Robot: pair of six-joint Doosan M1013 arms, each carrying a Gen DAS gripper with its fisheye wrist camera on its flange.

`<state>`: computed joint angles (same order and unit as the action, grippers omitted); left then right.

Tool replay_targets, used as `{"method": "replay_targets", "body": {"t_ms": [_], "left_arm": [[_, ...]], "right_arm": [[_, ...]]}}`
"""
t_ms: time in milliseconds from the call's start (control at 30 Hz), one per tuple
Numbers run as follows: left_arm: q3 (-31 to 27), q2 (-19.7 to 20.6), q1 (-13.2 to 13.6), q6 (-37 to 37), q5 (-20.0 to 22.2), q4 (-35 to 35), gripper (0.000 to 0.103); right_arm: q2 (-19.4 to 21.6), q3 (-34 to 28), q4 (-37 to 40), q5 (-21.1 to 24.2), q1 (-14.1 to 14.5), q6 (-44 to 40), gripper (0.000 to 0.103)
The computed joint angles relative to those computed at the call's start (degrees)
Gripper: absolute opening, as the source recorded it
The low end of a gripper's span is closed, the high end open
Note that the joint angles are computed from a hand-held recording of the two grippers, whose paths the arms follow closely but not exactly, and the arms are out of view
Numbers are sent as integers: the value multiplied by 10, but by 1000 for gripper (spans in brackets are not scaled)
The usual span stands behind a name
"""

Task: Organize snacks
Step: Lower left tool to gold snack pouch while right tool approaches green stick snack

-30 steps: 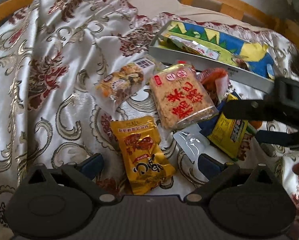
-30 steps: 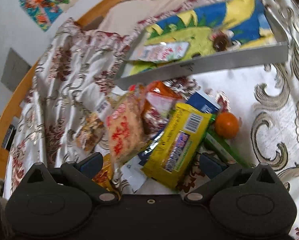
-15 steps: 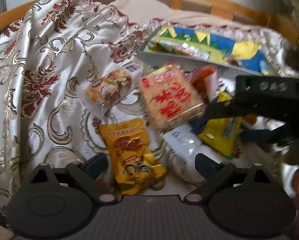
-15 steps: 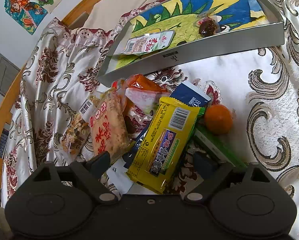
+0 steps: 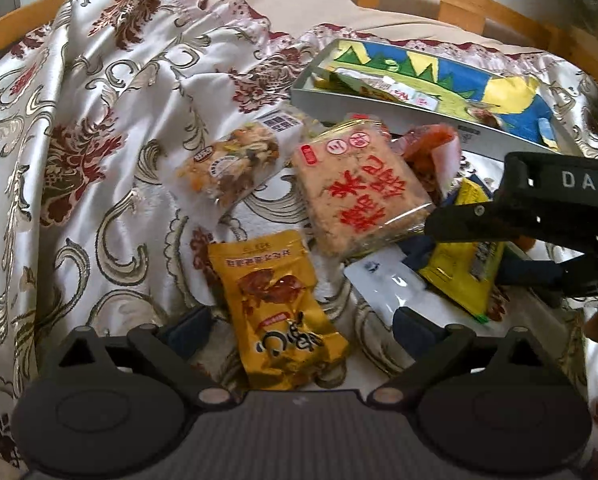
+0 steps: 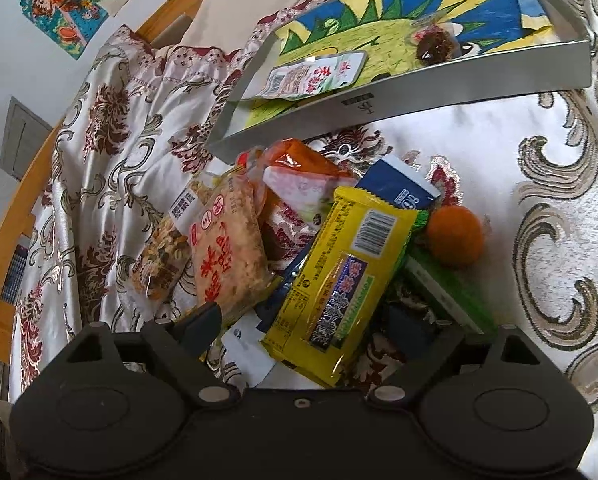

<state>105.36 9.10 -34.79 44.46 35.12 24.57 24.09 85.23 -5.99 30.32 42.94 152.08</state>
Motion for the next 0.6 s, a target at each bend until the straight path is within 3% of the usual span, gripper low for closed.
{"method": "replay_targets", "body": {"t_ms": [133, 233, 300, 433, 600], "left_arm": [[-7, 10, -6, -1, 16, 20, 98], [-10, 14, -12, -1, 24, 43, 91], [-11, 14, -13, 2, 20, 40, 83], [-9, 14, -10, -1, 15, 30, 76], [-6, 9, 2, 2, 2, -15, 65]], "right_arm": [[4, -5, 1, 3, -1, 3, 88], [8, -9, -17, 5, -1, 42, 87], [14, -19, -41, 18, 0, 82, 84], [27, -43, -60, 59, 3, 88, 79], [22, -35, -63, 56, 3, 86, 71]]}}
